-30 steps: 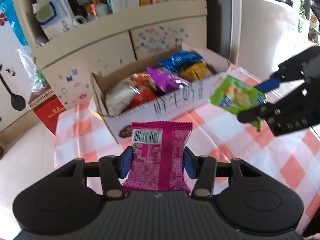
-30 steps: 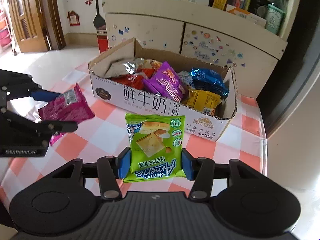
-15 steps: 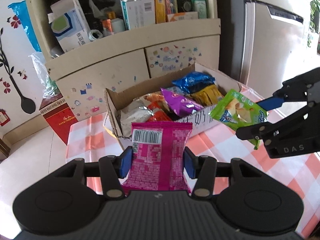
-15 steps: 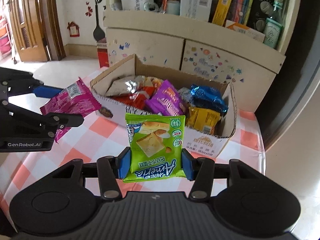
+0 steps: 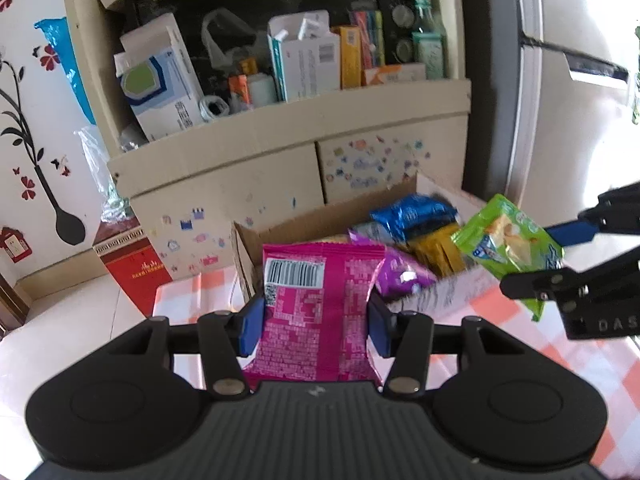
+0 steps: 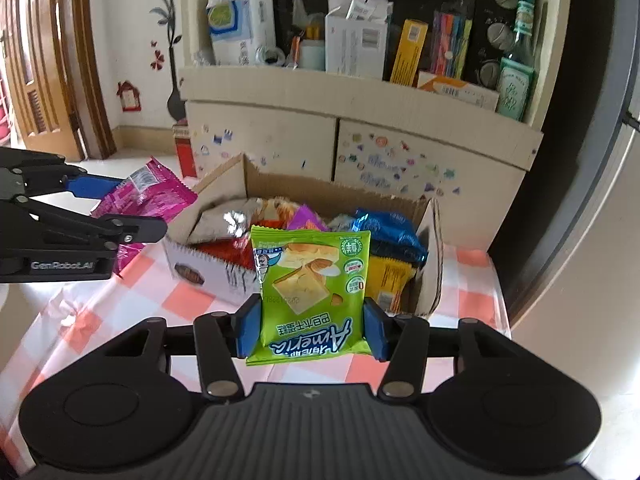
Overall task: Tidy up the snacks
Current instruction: 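Carry the pink and green packets over the milk box with both grippers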
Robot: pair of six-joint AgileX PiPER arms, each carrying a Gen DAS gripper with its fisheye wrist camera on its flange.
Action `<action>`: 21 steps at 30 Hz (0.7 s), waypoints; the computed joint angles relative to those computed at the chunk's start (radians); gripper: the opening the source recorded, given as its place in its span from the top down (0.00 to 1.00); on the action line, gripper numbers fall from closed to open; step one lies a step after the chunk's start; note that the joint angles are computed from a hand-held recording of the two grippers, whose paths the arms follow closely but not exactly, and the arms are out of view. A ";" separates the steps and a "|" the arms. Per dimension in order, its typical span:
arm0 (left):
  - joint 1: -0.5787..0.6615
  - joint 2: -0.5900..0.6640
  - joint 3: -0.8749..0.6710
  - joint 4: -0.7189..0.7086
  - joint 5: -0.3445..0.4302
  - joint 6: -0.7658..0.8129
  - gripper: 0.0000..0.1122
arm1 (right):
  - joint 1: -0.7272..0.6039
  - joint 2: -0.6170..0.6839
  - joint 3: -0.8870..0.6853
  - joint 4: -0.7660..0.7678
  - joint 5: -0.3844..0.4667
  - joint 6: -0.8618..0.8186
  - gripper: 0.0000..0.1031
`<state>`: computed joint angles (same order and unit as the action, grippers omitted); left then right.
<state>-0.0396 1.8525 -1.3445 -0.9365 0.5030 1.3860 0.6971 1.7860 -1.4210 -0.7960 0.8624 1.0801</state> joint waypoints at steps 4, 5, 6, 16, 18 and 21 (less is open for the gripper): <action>-0.020 0.020 -0.035 -0.036 -0.025 -0.030 0.54 | -0.015 0.006 -0.015 -0.046 -0.024 0.038 0.43; -0.024 0.026 -0.046 -0.042 -0.026 -0.038 0.54 | -0.021 0.011 -0.023 -0.055 -0.027 0.040 0.43; -0.029 0.037 -0.060 -0.043 -0.026 -0.050 0.54 | -0.028 0.014 -0.030 -0.056 -0.030 0.036 0.43; -0.052 0.144 -0.193 0.037 -0.028 -0.187 0.54 | -0.073 0.045 -0.074 -0.054 -0.051 0.007 0.43; -0.059 0.168 -0.231 0.059 -0.022 -0.231 0.54 | -0.085 0.069 -0.099 -0.048 -0.047 -0.001 0.43; -0.073 0.220 -0.307 0.123 -0.010 -0.328 0.54 | -0.106 0.104 -0.138 -0.039 -0.049 0.009 0.43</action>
<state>-0.1125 2.0726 -1.6511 -0.8139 0.4926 1.0580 0.5914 1.8905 -1.5589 -0.8349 0.8133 1.0891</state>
